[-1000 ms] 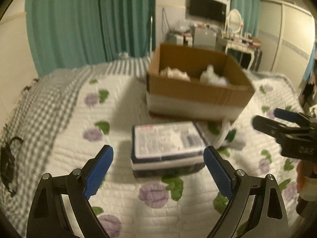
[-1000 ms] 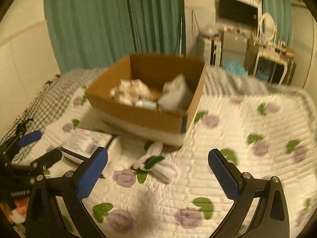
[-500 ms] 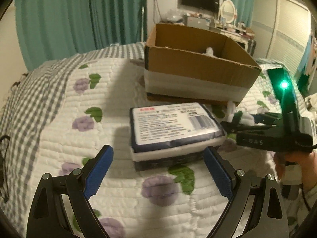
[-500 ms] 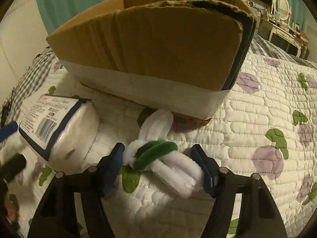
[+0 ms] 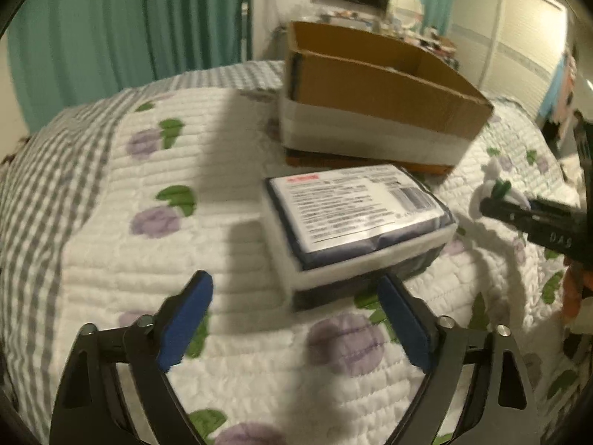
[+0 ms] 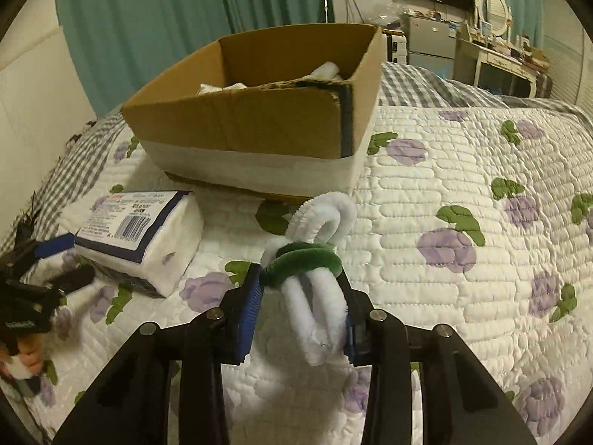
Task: Organize soft objects
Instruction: 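Grasp the white-and-green fuzzy toy with the right tool while the left tool grasps the wet-wipes pack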
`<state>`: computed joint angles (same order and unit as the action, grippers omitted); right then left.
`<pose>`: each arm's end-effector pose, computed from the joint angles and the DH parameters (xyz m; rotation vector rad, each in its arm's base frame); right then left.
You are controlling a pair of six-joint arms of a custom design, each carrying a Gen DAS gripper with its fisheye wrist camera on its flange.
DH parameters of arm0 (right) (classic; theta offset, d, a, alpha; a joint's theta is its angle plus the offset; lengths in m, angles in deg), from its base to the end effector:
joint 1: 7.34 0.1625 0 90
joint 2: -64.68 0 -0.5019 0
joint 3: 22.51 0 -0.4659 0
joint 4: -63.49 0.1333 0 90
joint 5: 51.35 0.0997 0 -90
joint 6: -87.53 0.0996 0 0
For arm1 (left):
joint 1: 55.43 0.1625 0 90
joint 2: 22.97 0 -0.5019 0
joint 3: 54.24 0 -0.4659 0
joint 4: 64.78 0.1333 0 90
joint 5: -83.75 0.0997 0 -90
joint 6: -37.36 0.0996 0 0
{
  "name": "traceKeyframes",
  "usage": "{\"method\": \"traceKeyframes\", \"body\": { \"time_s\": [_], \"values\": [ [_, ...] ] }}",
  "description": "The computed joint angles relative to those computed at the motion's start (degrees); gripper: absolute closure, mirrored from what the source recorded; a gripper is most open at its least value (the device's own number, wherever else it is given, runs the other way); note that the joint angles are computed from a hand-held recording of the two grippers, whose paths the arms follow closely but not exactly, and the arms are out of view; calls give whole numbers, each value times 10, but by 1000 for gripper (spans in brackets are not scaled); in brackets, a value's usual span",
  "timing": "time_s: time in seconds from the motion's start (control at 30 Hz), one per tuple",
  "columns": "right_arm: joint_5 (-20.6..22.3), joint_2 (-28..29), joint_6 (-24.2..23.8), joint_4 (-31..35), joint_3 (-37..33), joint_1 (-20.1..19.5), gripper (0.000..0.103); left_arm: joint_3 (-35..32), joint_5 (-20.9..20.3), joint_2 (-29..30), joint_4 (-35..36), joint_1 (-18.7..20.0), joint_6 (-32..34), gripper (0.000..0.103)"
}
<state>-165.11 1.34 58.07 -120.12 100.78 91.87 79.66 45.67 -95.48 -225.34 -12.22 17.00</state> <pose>0.1867 -0.5695 0.1871 0.6935 -2.4681 0.6672 -0.2065 -0.4844 0.1874 0.4481 2.3099 -0.7902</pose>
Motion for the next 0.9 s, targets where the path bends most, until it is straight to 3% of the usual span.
{"method": "traceKeyframes", "body": {
  "time_s": [0.03,0.17,0.3,0.47,0.63,0.9],
  "values": [
    [0,2,3,-1,-1,1,67,-5,-8,7,1,3,11,30],
    [-11,6,-3,5,-2,5,67,-20,-31,35,-51,13,75,30],
    [-13,13,-8,5,-4,8,67,-36,-25,65,-75,22,118,31],
    [-8,12,-7,11,-4,5,67,-34,-20,74,-105,19,137,54],
    [-8,12,-15,7,-2,7,67,-21,-7,65,-102,3,124,72],
    [7,-20,-3,-6,25,17,67,8,0,24,-74,-48,66,81]
  ]
}}
